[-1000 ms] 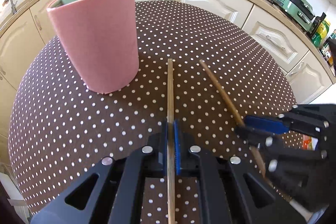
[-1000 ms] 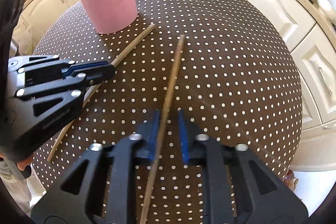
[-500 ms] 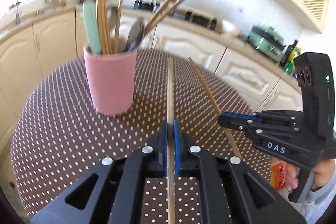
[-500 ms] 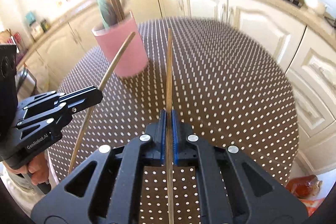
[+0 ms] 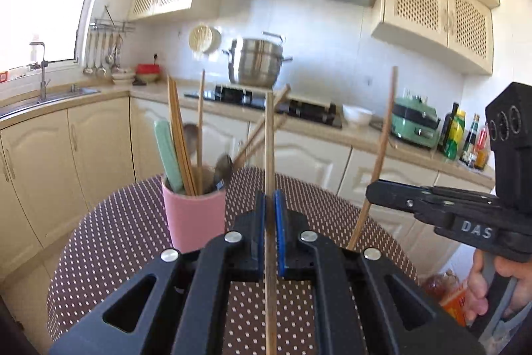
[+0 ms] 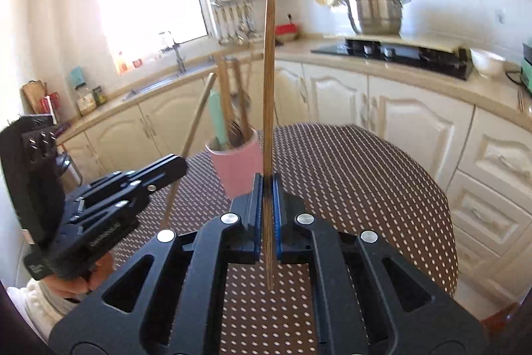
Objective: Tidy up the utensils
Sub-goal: 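Lift both chopsticks upright and carry them over the pink cup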
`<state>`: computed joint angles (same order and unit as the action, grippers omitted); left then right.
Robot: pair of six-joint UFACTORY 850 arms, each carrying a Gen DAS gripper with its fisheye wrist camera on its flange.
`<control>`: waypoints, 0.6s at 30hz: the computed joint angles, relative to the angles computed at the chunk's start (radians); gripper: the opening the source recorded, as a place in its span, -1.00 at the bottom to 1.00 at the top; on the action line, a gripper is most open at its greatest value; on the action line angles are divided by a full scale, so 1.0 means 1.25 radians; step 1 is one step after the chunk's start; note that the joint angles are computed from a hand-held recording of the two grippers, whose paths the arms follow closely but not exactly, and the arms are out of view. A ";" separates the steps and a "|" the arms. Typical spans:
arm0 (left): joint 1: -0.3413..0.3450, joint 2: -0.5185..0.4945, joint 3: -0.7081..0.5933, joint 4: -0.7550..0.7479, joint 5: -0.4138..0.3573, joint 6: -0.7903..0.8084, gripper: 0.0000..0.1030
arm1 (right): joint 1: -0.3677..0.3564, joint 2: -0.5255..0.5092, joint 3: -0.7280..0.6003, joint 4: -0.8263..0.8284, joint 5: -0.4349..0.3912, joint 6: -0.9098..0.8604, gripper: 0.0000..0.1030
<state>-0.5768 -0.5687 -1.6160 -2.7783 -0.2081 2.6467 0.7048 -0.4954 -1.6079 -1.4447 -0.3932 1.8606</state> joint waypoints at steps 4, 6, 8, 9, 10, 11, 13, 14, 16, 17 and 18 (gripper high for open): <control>0.003 0.008 0.000 -0.130 -0.024 0.123 -0.89 | 0.011 -0.019 -0.048 0.001 -0.003 -0.033 -0.89; 0.004 0.009 -0.002 -0.187 -0.041 0.174 -0.89 | 0.013 -0.030 -0.076 0.021 -0.001 -0.072 -0.89; 0.007 0.011 -0.002 -0.203 -0.060 0.187 -0.89 | 0.017 -0.046 -0.107 0.040 -0.007 -0.102 -0.89; 0.009 0.011 -0.003 -0.223 -0.073 0.203 -0.89 | 0.018 -0.056 -0.126 0.053 -0.003 -0.122 -0.89; 0.011 0.011 -0.005 -0.236 -0.087 0.215 -0.89 | 0.018 -0.065 -0.142 0.061 -0.002 -0.136 -0.89; 0.012 0.012 -0.004 -0.242 -0.102 0.220 -0.89 | 0.019 -0.073 -0.156 0.069 -0.003 -0.148 -0.89; 0.019 0.010 -0.007 -0.235 -0.131 0.210 -0.89 | 0.020 -0.094 -0.195 0.099 0.000 -0.189 -0.89; 0.023 0.008 -0.007 -0.233 -0.153 0.205 -0.89 | 0.021 -0.104 -0.213 0.109 -0.001 -0.204 -0.89; 0.032 0.004 -0.007 -0.219 -0.195 0.185 -0.89 | 0.023 -0.128 -0.256 0.142 -0.002 -0.248 -0.89; 0.036 0.000 -0.009 -0.223 -0.218 0.182 -0.89 | 0.023 -0.142 -0.283 0.160 -0.005 -0.272 -0.89; 0.040 -0.004 -0.015 -0.228 -0.226 0.181 -0.89 | 0.022 -0.153 -0.303 0.178 -0.006 -0.295 -0.89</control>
